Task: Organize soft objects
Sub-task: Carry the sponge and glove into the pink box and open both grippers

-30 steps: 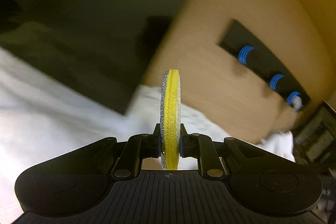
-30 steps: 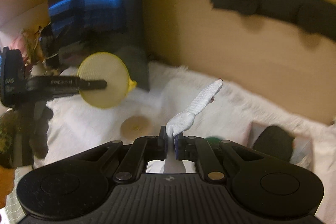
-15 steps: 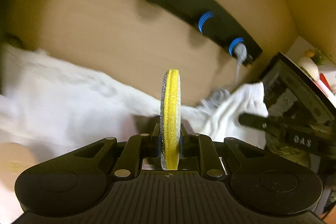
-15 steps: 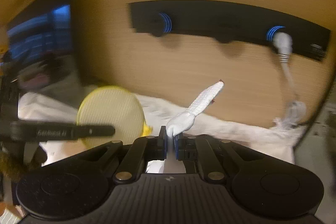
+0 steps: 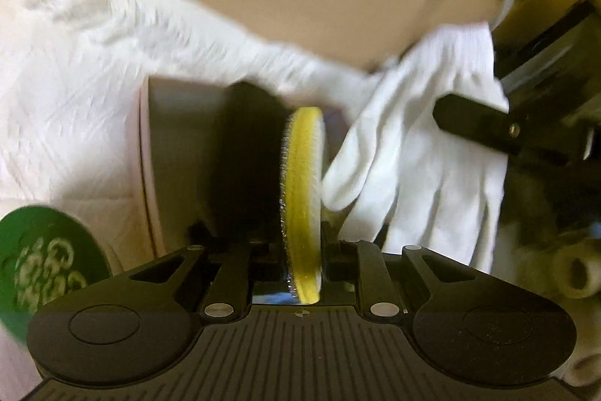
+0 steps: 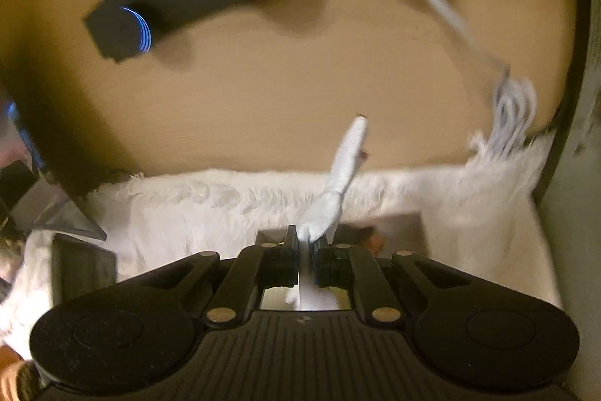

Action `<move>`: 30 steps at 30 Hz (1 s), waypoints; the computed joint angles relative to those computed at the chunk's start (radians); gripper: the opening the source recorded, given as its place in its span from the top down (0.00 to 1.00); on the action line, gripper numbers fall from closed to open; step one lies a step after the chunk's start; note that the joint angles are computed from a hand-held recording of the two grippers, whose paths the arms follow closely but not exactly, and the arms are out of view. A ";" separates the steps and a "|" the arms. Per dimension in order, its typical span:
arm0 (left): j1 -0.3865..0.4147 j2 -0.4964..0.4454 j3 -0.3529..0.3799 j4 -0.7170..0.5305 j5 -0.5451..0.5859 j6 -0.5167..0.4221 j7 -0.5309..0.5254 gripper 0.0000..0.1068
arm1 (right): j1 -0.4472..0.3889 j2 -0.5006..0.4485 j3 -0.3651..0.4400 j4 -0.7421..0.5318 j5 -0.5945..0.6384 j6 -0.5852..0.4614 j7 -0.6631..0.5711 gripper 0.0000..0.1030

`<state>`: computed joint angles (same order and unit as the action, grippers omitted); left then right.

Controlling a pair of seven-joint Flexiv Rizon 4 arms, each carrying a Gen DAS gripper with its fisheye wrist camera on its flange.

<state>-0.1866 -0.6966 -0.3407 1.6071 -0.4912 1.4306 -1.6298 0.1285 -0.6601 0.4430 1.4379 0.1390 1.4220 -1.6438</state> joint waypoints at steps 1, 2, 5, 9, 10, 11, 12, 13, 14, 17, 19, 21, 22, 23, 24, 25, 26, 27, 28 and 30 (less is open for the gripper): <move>-0.011 -0.014 0.018 -0.020 0.011 -0.017 -0.010 0.77 | 0.015 -0.024 -0.021 -0.030 -0.004 -0.030 0.030 0.93; -0.003 -0.026 0.003 -0.020 0.001 -0.003 0.000 0.77 | 0.032 -0.047 -0.045 -0.059 -0.011 -0.056 0.058 0.93; 0.036 -0.027 -0.052 0.000 -0.013 0.019 0.032 0.75 | 0.063 -0.108 -0.090 -0.139 -0.025 -0.135 0.119 0.93; 0.019 0.022 -0.006 0.028 0.016 -0.005 0.044 0.73 | 0.095 -0.162 -0.138 -0.213 -0.051 -0.224 0.163 0.93; 0.002 0.021 0.013 0.007 0.016 -0.016 0.051 0.73 | 0.104 -0.173 -0.150 -0.231 -0.058 -0.246 0.175 0.93; 0.012 0.033 0.006 0.019 0.029 -0.011 0.058 0.73 | 0.115 -0.184 -0.164 -0.247 -0.066 -0.268 0.190 0.93; 0.008 0.041 0.015 0.019 0.033 -0.013 0.063 0.73 | 0.121 -0.194 -0.171 -0.262 -0.070 -0.281 0.195 0.93; 0.002 0.053 0.029 0.024 0.039 -0.013 0.062 0.73 | 0.126 -0.202 -0.176 -0.269 -0.074 -0.286 0.196 0.93; -0.005 0.059 0.044 0.021 0.045 -0.012 0.058 0.73 | 0.133 -0.207 -0.186 -0.274 -0.080 -0.287 0.199 0.93; -0.001 0.101 0.047 0.060 0.045 0.045 0.057 0.73 | 0.148 -0.206 -0.205 -0.275 -0.100 -0.296 0.207 0.93; 0.001 0.115 0.040 0.076 0.045 0.099 0.046 0.73 | 0.157 -0.205 -0.217 -0.275 -0.112 -0.302 0.220 0.93; 0.050 0.114 -0.033 0.092 0.037 0.152 0.064 0.73 | 0.153 -0.199 -0.213 -0.269 -0.113 -0.305 0.220 0.93; 0.074 0.108 -0.069 0.093 0.037 0.154 0.075 0.73 | 0.153 -0.193 -0.213 -0.262 -0.112 -0.304 0.223 0.92; 0.071 0.104 -0.072 0.086 0.018 0.139 0.100 0.73 | 0.151 -0.189 -0.212 -0.256 -0.110 -0.300 0.225 0.92; 0.053 0.096 -0.042 0.061 0.054 0.100 0.078 0.73 | 0.145 -0.181 -0.205 -0.247 -0.105 -0.296 0.221 0.92; 0.009 0.087 0.019 0.027 0.072 0.046 0.064 0.74 | 0.136 -0.174 -0.194 -0.239 -0.097 -0.293 0.214 0.89; -0.036 0.069 0.080 -0.016 0.093 -0.005 0.044 0.74 | 0.121 -0.164 -0.177 -0.229 -0.083 -0.288 0.198 0.85; -0.074 0.056 0.135 -0.047 0.119 -0.053 0.023 0.74 | 0.107 -0.152 -0.160 -0.214 -0.066 -0.276 0.183 0.74; -0.105 0.041 0.181 -0.080 0.145 -0.096 0.001 0.75 | 0.100 -0.138 -0.153 -0.196 -0.055 -0.257 0.174 0.64; -0.140 0.015 0.235 -0.124 0.187 -0.147 -0.038 0.74 | 0.088 -0.099 -0.146 -0.140 -0.039 -0.201 0.151 0.56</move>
<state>-0.3264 -0.6820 -0.1061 1.4831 -0.3038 1.2836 -1.6681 0.2162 -0.7590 0.2969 1.2980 0.1002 1.2213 -1.4931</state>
